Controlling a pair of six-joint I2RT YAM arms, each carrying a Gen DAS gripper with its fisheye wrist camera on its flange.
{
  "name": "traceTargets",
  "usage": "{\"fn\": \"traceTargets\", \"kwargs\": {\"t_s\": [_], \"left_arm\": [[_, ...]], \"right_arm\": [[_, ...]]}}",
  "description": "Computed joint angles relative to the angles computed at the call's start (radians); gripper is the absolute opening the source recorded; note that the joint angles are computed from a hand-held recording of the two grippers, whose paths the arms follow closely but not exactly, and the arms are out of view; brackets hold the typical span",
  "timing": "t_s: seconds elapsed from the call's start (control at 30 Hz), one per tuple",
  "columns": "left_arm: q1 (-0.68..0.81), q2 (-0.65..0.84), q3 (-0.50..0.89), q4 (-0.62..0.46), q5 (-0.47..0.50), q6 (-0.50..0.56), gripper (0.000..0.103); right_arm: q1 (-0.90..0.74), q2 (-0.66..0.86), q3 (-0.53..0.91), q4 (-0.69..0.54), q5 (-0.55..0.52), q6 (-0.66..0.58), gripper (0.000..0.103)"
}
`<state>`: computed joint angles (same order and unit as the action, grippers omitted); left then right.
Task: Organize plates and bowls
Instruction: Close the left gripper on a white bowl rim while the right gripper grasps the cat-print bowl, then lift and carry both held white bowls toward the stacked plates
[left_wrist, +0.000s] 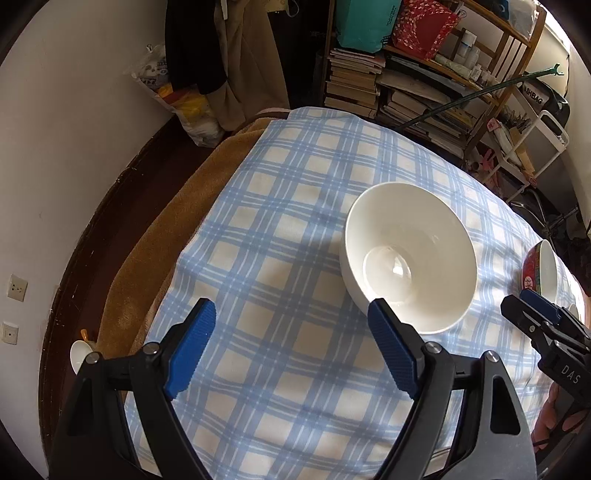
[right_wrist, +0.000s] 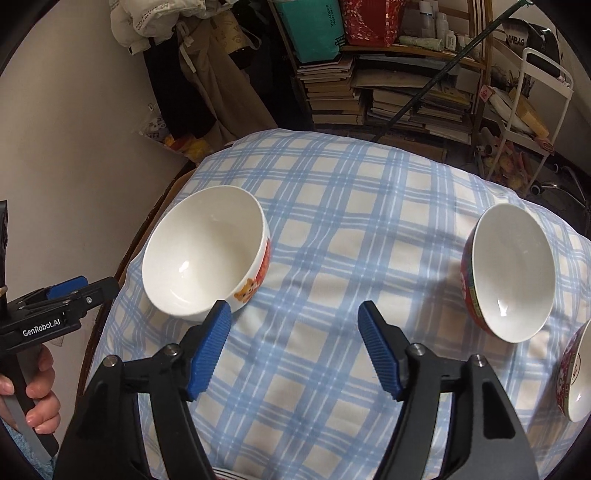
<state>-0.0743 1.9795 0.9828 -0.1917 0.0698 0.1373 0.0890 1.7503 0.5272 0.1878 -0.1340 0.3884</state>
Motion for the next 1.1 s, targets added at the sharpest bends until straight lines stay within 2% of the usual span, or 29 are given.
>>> {"fn": "traceTargets", "kwargs": {"t_s": [0.13,0.27,0.3,0.33,0.4,0.47,0.5,0.53,0.6,0.67,1.0,1.1], "left_arm": [[-0.007,0.081,0.101,-0.053,0.049,-0.032,0.083],[-0.037,0.180,0.207,-0.094,0.034,-0.048,0.083],[-0.046,0.208,0.235,-0.103,0.028,-0.048,0.081],[-0.055,0.239,0.267,-0.117,0.019,-0.048,0.078],[-0.069,0.297,0.326,-0.150,-0.008,-0.063,0.058],[-0.073,0.324,0.338,-0.142,-0.015,-0.092,0.047],[-0.072,0.329,0.335,-0.136,0.006,-0.087,0.038],[-0.072,0.328,0.325,-0.124,0.025,-0.089,0.034],[-0.075,0.324,0.310,-0.108,0.057,-0.077,0.015],[-0.086,0.322,0.305,-0.103,0.053,-0.075,0.009],[-0.100,0.296,0.262,-0.061,0.040,-0.103,0.008],[-0.110,0.277,0.237,-0.045,0.018,-0.094,0.008]], "right_arm": [[-0.040,0.085,0.063,0.034,-0.100,0.037,0.075],[-0.035,0.185,0.177,-0.031,-0.103,0.046,0.075],[-0.042,0.206,0.196,-0.030,-0.119,0.055,0.072],[-0.049,0.226,0.215,-0.031,-0.135,0.065,0.063],[-0.052,0.273,0.277,-0.067,-0.142,0.077,0.051],[-0.050,0.320,0.343,-0.116,-0.144,0.083,0.037],[-0.054,0.341,0.369,-0.135,-0.157,0.089,0.030],[-0.058,0.356,0.384,-0.145,-0.182,0.099,0.027],[-0.055,0.378,0.409,-0.158,-0.209,0.104,0.016],[-0.050,0.393,0.423,-0.155,-0.222,0.102,0.012],[0.009,0.421,0.488,-0.252,-0.112,0.086,0.010],[0.045,0.429,0.494,-0.255,-0.049,0.091,0.010]]}}
